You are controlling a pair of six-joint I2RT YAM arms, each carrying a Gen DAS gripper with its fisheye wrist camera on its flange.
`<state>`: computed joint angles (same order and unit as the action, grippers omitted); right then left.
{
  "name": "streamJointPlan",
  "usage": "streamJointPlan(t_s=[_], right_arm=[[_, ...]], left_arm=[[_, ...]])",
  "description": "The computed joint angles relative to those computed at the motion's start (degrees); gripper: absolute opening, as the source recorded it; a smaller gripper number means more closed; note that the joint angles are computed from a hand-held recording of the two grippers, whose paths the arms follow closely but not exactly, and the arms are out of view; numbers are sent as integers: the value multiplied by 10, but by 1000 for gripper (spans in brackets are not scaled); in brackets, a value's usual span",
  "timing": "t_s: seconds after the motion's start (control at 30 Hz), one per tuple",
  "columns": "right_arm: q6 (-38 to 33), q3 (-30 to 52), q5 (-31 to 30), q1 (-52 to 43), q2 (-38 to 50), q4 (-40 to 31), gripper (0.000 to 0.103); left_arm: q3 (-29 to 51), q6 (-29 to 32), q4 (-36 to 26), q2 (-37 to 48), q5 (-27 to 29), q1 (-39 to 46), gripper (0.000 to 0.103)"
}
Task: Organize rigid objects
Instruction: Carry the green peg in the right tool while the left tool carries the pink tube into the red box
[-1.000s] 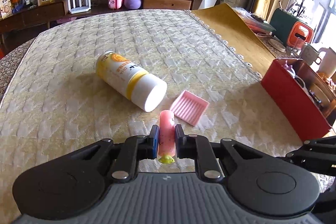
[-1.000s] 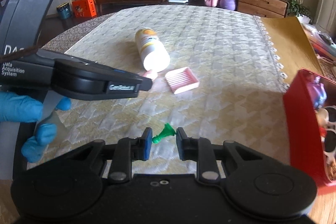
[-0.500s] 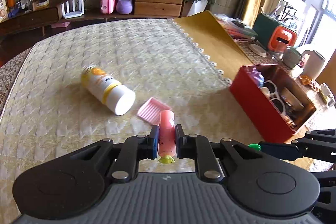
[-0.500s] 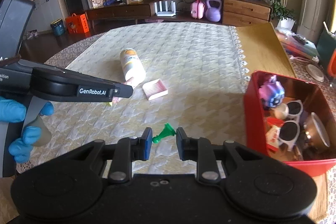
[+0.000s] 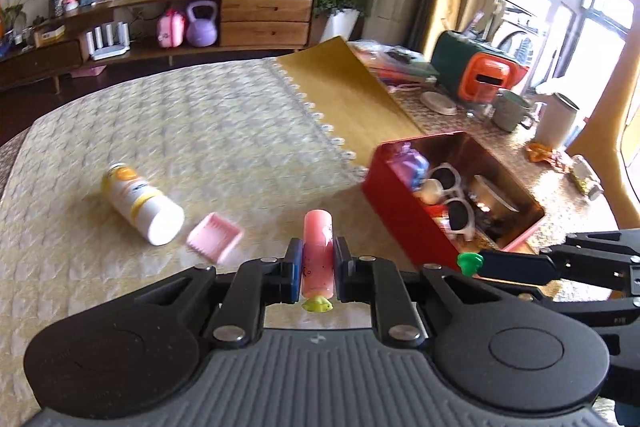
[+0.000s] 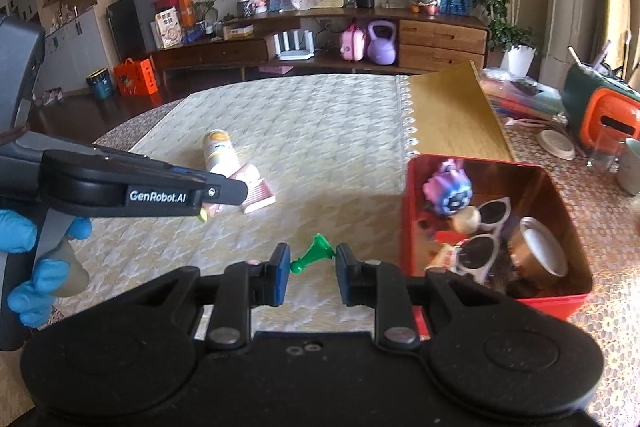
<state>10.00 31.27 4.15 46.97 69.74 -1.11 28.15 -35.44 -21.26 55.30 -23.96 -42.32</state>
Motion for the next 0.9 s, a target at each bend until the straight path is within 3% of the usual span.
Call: streamJointPlan(t_s=[0.43,0.9], right_arm=[[-47,-47,-78,-142,-68,-9,23],[-122,-55,-159,-306,5,40,23]], left_arm=[[82,-10,67,158,-4,-64,15],[211,33,113,348,31,-59,15]])
